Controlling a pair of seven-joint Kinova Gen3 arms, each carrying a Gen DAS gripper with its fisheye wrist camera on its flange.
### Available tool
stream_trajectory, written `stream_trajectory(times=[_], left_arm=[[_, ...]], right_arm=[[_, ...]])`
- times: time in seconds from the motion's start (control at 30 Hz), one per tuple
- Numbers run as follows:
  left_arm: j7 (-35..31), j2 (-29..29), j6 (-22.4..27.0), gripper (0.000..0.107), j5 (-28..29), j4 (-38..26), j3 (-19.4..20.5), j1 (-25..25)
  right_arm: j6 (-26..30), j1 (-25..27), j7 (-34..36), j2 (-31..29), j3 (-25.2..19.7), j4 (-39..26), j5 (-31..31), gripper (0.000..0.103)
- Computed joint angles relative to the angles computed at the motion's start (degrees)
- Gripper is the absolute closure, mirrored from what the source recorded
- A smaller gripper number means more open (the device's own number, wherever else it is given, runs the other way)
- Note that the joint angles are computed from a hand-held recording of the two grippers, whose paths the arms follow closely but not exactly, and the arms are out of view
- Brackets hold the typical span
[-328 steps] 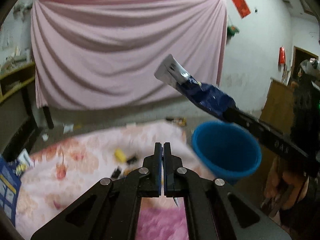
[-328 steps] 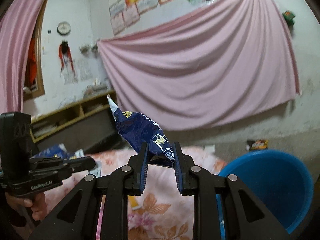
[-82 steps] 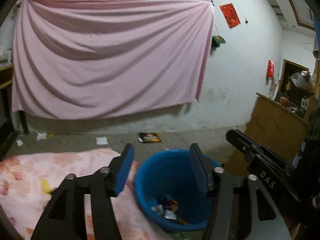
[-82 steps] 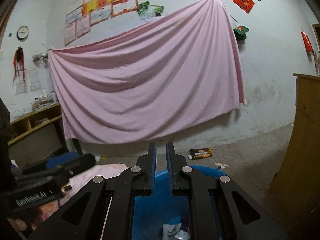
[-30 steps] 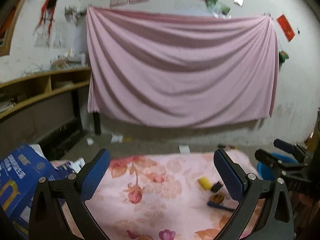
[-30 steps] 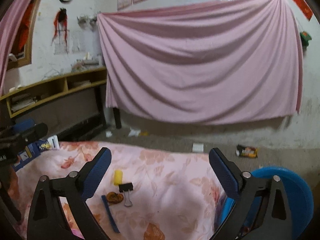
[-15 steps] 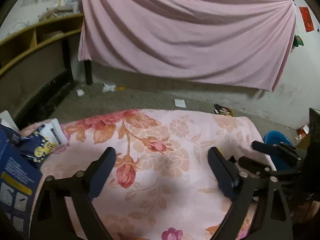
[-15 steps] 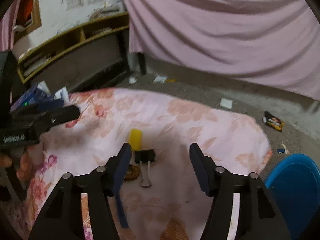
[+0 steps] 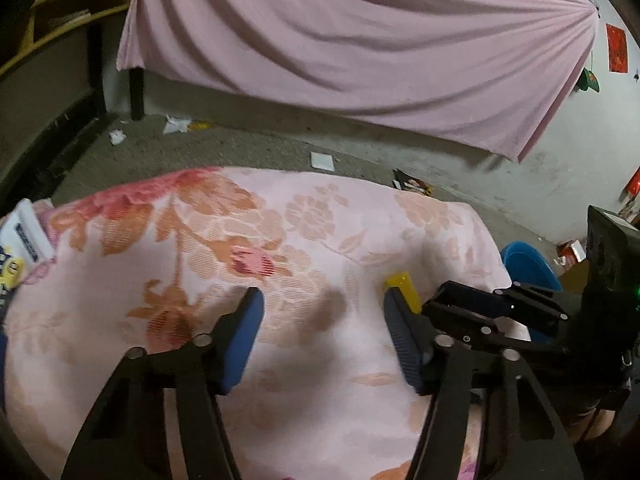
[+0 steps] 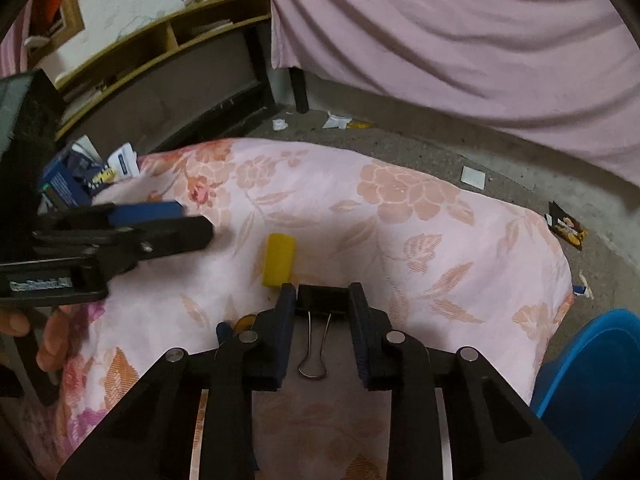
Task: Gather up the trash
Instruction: 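Grasp the black binder clip with the right tool while the left tool grasps the yellow block, then carry clip and yellow block over the blue bucket and open the right tool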
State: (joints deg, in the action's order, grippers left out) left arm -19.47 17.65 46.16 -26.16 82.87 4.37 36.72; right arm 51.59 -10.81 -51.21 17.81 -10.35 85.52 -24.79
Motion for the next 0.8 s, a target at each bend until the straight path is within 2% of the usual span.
stream_trajectory(times=[0.27,0.37,0.5,0.53,0.67,0.8], left_arm=[[-8.6,3.4,-0.2,0.054,5.7,-5.3,1.7,-2.2],[-12.3,5.9,0.9,0.070,8.8,-8.9,2.0,-2.7],[-14.5,8.7,4.0,0.085,10.4,-13.4,0.7,-1.5],[-14.7,9.2,4.7,0.094,10.5,-14.2,0.4,-1.1],[-14.1,10.2,6.8,0.096,10.0,-16.3,-1.1,0.6],[-10.0,9.4,5.6,0.096,5.8,-15.2,-3.5,4.3]], right_arm=[[-6.6,2.3,1.4,-3.4,1.1,4.9,-1.7,0.079],[-8.6,4.1,3.0,-4.2,1.1,6.8,-3.6,0.079],[-9.9,5.6,6.2,-5.3,0.9,8.5,-6.1,0.079],[-10.2,5.5,6.4,-5.4,1.0,8.8,-6.4,0.079],[-10.7,5.9,7.8,-6.0,1.0,9.8,-8.0,0.079],[-12.1,7.7,11.9,-7.5,0.9,12.0,-12.5,0.079]])
